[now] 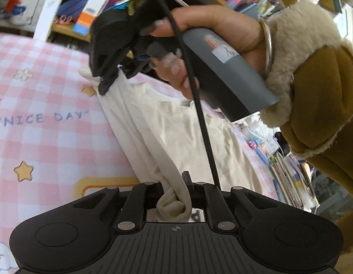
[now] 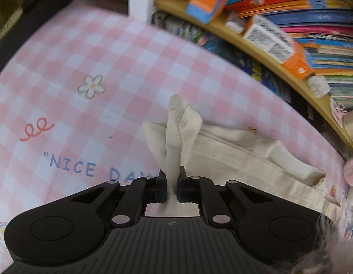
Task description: Fold clothes
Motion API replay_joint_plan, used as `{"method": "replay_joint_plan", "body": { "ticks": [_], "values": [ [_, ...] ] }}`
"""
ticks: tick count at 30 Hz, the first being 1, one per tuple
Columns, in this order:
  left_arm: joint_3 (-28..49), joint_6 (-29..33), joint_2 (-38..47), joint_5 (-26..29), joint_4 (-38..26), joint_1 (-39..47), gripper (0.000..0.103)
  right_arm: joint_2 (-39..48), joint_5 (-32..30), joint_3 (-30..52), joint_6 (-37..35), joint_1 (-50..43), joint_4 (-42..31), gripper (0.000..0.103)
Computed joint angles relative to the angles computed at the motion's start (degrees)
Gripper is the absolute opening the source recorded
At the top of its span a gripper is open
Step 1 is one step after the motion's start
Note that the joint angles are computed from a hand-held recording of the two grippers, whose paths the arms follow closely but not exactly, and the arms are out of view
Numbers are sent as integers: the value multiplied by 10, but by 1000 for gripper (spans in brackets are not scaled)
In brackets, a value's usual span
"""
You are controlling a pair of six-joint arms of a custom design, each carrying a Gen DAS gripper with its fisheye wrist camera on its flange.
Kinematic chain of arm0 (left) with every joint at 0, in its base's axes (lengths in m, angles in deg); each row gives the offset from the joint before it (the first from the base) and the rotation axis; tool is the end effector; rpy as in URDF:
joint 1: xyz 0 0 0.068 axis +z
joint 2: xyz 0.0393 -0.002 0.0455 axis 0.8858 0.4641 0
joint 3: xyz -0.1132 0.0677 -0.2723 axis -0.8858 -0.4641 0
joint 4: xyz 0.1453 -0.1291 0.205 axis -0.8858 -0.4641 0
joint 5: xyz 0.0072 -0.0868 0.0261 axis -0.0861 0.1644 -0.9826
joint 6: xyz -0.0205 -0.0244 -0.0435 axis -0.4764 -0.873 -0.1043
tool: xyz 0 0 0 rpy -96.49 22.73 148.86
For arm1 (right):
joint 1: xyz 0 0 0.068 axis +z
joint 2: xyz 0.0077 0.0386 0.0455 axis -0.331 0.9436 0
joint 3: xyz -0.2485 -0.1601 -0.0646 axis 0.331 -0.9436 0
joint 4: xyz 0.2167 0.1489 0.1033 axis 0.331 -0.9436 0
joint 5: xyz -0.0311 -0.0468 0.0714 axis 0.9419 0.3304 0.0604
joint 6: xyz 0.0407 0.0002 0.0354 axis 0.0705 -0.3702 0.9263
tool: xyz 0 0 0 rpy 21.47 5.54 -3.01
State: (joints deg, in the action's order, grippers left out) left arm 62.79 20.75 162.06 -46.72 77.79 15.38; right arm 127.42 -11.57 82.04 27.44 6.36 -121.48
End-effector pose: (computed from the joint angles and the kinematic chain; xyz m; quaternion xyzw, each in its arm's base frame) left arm 0.2064 -0.2295 0.1367 0.1101 0.8665 -0.3753 0.3102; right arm 0.3869 0.1790 0.1685 -0.1779 0.9694 -0.0500 0.1615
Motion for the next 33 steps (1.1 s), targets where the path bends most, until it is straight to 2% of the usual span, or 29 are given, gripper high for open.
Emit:
{"method": "replay_joint_plan", "body": {
  "ticks": [9,14,19,22,26,33],
  "values": [
    [76,23,-17,-95,-66,-108,10,-159,-76,-114,-71,-111,50,7],
    [170,23,31,-165,-118,-187,10,-240,-153,-175,-146,-220,66,7],
    [319,-6,135,-209,-198,-239,10,-279,-261,-212,-246,-372,64,7],
    [421,-24,203,-234,-268,-263,10,-263,-334,-214,-328,-476,58,7],
    [557,-58,300,-248,-358,-278,10,-186,-401,-193,-410,-585,62,7],
    [759,-84,450,-260,-518,-297,10,10,-403,-110,-437,-669,43,8]
  ]
}}
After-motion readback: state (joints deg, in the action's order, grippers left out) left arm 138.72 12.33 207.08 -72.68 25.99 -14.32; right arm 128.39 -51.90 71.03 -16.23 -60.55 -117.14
